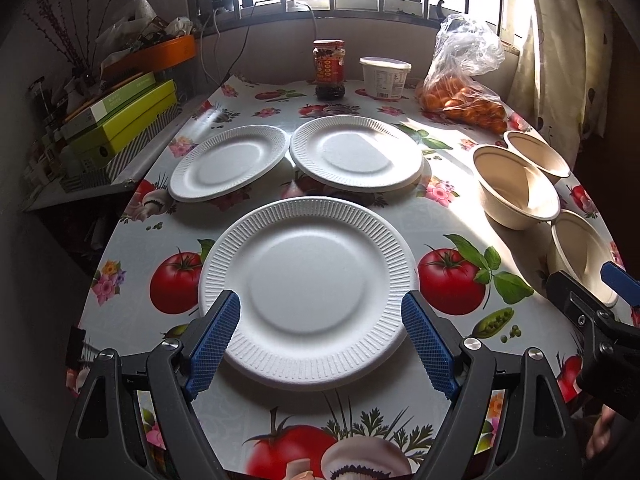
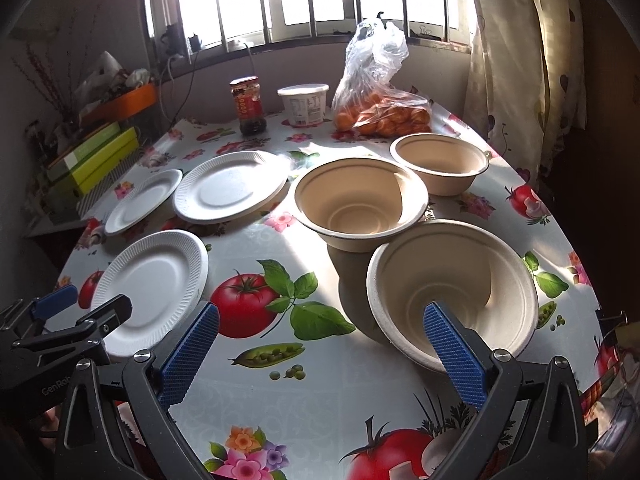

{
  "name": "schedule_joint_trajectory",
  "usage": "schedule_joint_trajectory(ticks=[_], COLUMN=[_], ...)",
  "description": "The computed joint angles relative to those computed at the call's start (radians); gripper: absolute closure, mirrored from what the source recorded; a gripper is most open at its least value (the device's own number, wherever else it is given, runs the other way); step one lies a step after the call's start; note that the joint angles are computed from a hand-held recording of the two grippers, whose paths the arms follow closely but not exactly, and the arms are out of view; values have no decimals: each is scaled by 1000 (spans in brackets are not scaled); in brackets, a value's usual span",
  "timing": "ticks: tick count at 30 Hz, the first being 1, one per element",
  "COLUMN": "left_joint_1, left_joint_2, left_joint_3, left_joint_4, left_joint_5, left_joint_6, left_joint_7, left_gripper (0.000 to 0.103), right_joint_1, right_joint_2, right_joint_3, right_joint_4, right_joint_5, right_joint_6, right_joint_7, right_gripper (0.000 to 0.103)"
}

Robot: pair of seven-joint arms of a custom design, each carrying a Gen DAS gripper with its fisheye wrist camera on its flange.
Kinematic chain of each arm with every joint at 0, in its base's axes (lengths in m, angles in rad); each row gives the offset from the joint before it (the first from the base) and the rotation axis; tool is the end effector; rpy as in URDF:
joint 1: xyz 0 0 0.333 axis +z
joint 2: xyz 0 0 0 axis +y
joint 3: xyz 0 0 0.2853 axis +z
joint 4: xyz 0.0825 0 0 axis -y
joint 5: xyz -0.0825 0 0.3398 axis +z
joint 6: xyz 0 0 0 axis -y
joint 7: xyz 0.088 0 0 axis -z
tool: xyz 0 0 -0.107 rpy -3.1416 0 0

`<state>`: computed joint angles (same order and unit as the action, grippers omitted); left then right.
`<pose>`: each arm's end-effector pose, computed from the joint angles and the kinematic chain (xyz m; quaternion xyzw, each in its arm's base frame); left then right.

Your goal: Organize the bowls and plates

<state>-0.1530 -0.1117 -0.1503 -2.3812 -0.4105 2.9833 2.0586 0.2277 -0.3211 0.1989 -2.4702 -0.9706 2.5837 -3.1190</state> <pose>0.4817 -0.1229 0.4424 -0.5108 0.7829 -0.2903 0.2047 0.3928 0.1976 0.4428 -0.5004 0.7707 -0.3051 0.2501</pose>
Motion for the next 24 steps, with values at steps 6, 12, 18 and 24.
schedule_joint_trajectory(ticks=[6, 12, 18, 24], left_joint_1=[-28, -21, 12, 14], left_joint_2=[-13, -22, -35, -45], left_joint_3=[20, 9, -14, -5], left_joint_4=[-3, -4, -15, -11], left_joint_5=[-103, -95, 16, 52], left_joint_6=[-9, -1, 19, 12], left_joint_7=[94, 94, -5, -41], left_gripper=[20, 20, 20, 20], right_joint_1=[15, 18, 4, -10], right_joint_2=[-15, -22, -18, -17], right_joint_3=[12, 11, 4, 1], right_joint_4=[3, 5, 7, 18], right_joint_5=[14, 7, -23, -43], right_joint_6=[-46, -45, 3, 36], right_joint_7=[-8, -16, -10, -30], right_gripper=[0, 0, 0, 0])
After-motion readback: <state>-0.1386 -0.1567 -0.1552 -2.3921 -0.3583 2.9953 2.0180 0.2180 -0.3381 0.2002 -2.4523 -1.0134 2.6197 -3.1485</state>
